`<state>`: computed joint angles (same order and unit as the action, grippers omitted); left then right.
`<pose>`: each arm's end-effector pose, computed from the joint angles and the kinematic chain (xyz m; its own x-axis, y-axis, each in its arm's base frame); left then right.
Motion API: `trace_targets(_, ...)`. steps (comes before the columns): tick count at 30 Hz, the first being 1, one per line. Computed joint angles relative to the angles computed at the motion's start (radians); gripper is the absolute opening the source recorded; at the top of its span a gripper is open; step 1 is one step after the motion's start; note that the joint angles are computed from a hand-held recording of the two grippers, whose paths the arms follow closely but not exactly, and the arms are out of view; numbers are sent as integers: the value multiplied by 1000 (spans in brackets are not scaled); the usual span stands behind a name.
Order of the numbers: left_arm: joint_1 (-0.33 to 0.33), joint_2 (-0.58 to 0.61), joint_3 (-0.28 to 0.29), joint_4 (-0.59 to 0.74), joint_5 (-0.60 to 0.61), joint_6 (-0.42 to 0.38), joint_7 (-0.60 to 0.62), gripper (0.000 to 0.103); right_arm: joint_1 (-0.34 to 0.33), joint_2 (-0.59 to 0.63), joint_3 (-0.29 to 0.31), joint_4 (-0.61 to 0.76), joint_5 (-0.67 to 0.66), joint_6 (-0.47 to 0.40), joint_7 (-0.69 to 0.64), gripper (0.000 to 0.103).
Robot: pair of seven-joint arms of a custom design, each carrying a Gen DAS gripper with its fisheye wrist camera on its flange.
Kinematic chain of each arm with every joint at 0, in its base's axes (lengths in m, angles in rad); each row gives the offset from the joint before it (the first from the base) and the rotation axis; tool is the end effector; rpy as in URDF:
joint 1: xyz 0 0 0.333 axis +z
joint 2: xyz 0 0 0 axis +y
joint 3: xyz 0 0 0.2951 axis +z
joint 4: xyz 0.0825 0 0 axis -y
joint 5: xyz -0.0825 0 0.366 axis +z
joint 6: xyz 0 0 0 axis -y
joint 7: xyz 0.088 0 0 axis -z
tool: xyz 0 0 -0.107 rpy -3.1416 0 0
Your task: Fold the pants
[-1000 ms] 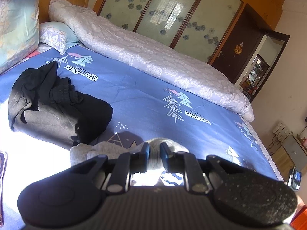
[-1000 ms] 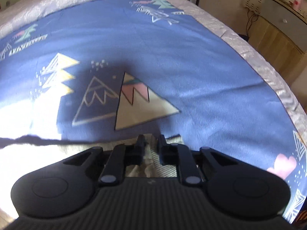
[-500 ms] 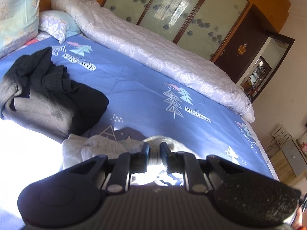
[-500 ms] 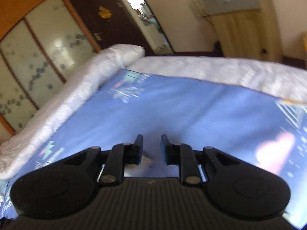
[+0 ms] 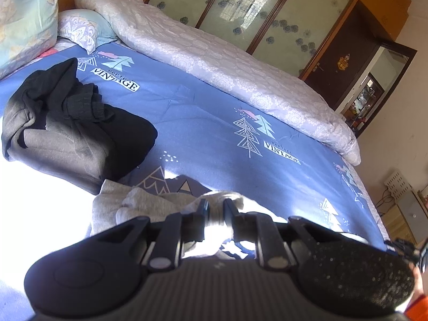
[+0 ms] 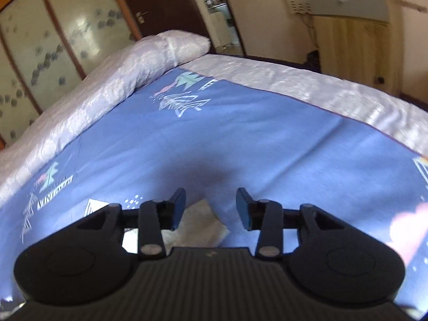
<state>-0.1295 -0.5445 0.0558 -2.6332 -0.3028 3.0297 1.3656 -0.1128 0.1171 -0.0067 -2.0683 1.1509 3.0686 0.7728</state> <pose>0.4142 -0.0058 0.5227 0.1890 -0.8803 0.4352 -0.5646 -0.4600 -0.6853 0.5614 -0.1408 0.4342 -0.2676 -0.9115 -0.3124 -0.5372 0.4103 -0.7369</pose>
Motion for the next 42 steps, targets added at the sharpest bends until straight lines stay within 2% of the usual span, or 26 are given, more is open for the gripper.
trace_targets(3,10,18,-5,19,9,0,-1,14,74,98,-84,68,-421,-62,274,65)
trace_targets(4,13,25,-7,24,12,3,-1,14,117,127,-136,82,-529,-92,350,63)
trace_targets(6,20,47,-14,40,21,8,1,14,139,152,-163,65,-718,-116,467,52)
trace_targets(7,26,62,-18,51,28,8,1,14,127,144,-139,32,-735,-51,440,24)
trace_targets(9,36,100,-24,84,42,5,7,14,52,100,-37,-28,-655,2,333,16)
trace_targets(11,41,150,-25,130,51,5,18,14,57,101,-44,-26,-674,50,368,15)
trace_targets(12,35,179,-19,157,49,9,31,14,101,115,-96,-9,-728,84,441,15)
trace_targets(14,14,255,-4,227,34,24,71,14,233,159,-261,53,-859,104,624,15)
trace_targets(18,42,449,-44,412,42,40,105,14,337,302,-420,269,-924,77,809,15)
trace_targets(20,97,568,-84,519,197,46,-25,13,345,386,-454,395,-945,21,880,16)
trace_targets(21,96,630,-72,575,312,51,-130,13,359,423,-481,444,-964,-12,918,17)
trace_targets(23,45,756,3,693,494,53,-293,13,381,507,-527,546,-1005,-96,992,27)
trace_targets(24,6,812,51,754,558,24,-360,15,368,544,-519,600,-1017,-147,1009,41)
trace_targets(25,-17,867,79,820,600,-28,-415,15,364,568,-515,633,-1030,-196,1028,48)
trace_targets(26,-11,901,72,866,612,-82,-440,16,369,578,-521,639,-1046,-204,1055,48)
trace_targets(27,-13,925,72,897,553,-123,-411,16,373,564,-517,609,-1067,-185,1090,48)
trace_targets(28,18,918,37,892,523,-136,-404,16,349,537,-478,577,-1041,-159,1067,48)
trace_targets(30,115,851,-64,790,489,-33,-375,16,243,458,-333,505,-988,-108,982,48)
trace_targets(32,110,756,-57,673,504,46,-349,16,180,380,-259,410,-979,-45,950,50)
trace_targets(33,91,699,-47,602,440,82,-268,17,167,346,-250,365,-984,-21,955,55)
trace_targets(34,96,642,-71,533,305,113,-128,19,131,300,-222,303,-1019,5,995,58)
trace_targets(35,126,576,-131,464,129,128,45,22,65,264,-160,254,-1003,28,993,58)
trace_targets(36,145,512,-178,406,-46,126,209,23,-18,232,-72,213,-917,40,930,58)
trace_targets(38,101,391,-167,305,-313,94,448,25,-186,194,102,166,-720,21,798,58)
trace_targets(40,64,277,-127,205,-334,37,448,25,-350,182,277,154,-507,-43,640,59)
trace_targets(42,85,175,-136,112,-290,-16,370,25,-436,190,381,159,-324,-89,513,58)
